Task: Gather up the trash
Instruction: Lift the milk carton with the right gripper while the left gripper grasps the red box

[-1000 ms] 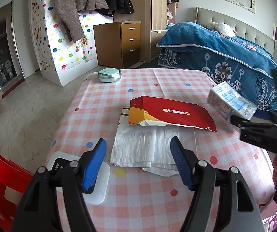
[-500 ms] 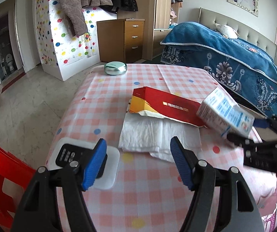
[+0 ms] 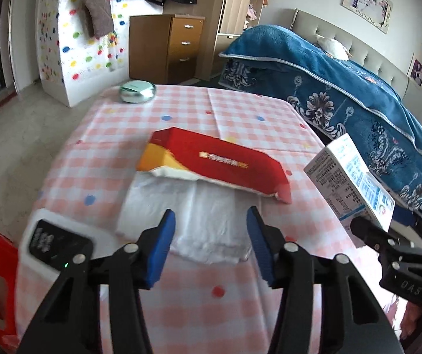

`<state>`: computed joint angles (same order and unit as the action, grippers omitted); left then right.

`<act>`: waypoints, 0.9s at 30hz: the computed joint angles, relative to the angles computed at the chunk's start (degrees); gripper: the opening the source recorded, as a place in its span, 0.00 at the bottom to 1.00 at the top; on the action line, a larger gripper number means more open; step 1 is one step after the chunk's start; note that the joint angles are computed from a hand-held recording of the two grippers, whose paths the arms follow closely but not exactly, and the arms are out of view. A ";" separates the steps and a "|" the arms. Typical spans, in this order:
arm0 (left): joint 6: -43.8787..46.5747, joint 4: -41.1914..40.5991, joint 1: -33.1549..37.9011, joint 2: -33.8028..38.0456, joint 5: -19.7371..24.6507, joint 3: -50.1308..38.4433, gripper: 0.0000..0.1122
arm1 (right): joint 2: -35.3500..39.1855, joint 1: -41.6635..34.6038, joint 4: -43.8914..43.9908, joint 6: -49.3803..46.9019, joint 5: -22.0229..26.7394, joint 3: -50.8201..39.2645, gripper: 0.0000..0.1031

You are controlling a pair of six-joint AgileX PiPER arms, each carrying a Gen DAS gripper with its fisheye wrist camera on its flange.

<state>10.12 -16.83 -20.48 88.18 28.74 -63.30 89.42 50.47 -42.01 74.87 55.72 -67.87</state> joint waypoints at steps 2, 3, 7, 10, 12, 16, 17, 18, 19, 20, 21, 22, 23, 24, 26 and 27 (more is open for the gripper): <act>-1.46 0.08 -0.43 2.75 0.45 -2.49 0.41 | -1.68 -0.73 -0.61 1.58 -1.58 2.67 0.68; -2.10 0.19 -0.59 3.56 0.50 -3.24 0.41 | -2.01 -1.41 -0.44 1.24 -2.13 2.98 0.68; -5.73 2.11 -1.21 7.30 0.76 -7.09 0.41 | -2.92 -2.80 -0.24 1.54 -4.18 4.77 0.68; -7.67 2.23 -1.09 9.55 1.31 -9.62 0.40 | -2.88 -3.98 -0.37 1.35 -5.60 5.52 0.68; -9.85 2.80 -1.09 10.98 1.80 -11.31 0.29 | -3.08 -4.59 -0.39 1.31 -6.51 6.07 0.68; -8.00 -0.92 -0.44 10.33 0.84 -11.00 0.10 | -3.38 -4.22 -0.96 2.34 -6.72 6.88 0.68; -6.65 -2.34 -0.43 9.50 0.00 -10.33 0.09 | -3.87 -3.54 -1.27 3.13 -6.14 7.16 0.68; -3.47 -5.16 -0.46 7.48 -1.16 -8.73 0.07 | -3.85 -3.32 -1.43 3.43 -5.93 7.09 0.68; -0.89 -7.43 -0.48 6.07 -1.72 -7.72 0.04 | -3.93 -2.81 -1.73 4.06 -5.48 7.09 0.68; 3.39 -11.22 -0.52 4.03 -1.99 -6.45 0.03 | -4.35 -2.23 -2.07 4.77 -4.95 7.21 0.68; 5.97 -13.39 -0.68 2.68 -1.98 -5.75 0.02 | -5.06 -1.27 -2.69 5.84 -3.96 7.35 0.68; 9.18 -15.84 -1.14 0.59 -1.94 -4.71 0.00 | -5.88 -0.06 -3.48 7.19 -2.59 7.47 0.68; 11.10 -17.08 -1.69 -1.21 -1.80 -3.84 0.00 | -6.77 1.36 -4.25 8.78 -1.07 7.69 0.68; 12.30 -17.44 -2.66 -3.24 -1.68 -2.99 0.00 | -6.94 1.90 -4.58 9.48 -0.50 7.68 0.68; 12.30 -15.61 -5.39 -6.97 -2.20 -1.07 0.00 | -8.65 4.06 -5.66 11.96 1.72 8.57 0.68; 12.70 -15.28 -6.85 -8.76 -2.16 -0.10 0.00 | -10.09 6.11 -6.32 14.11 3.83 9.35 0.68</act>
<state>22.82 -32.11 -27.33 79.42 26.58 -63.40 79.33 56.57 -48.33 88.98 59.55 -58.52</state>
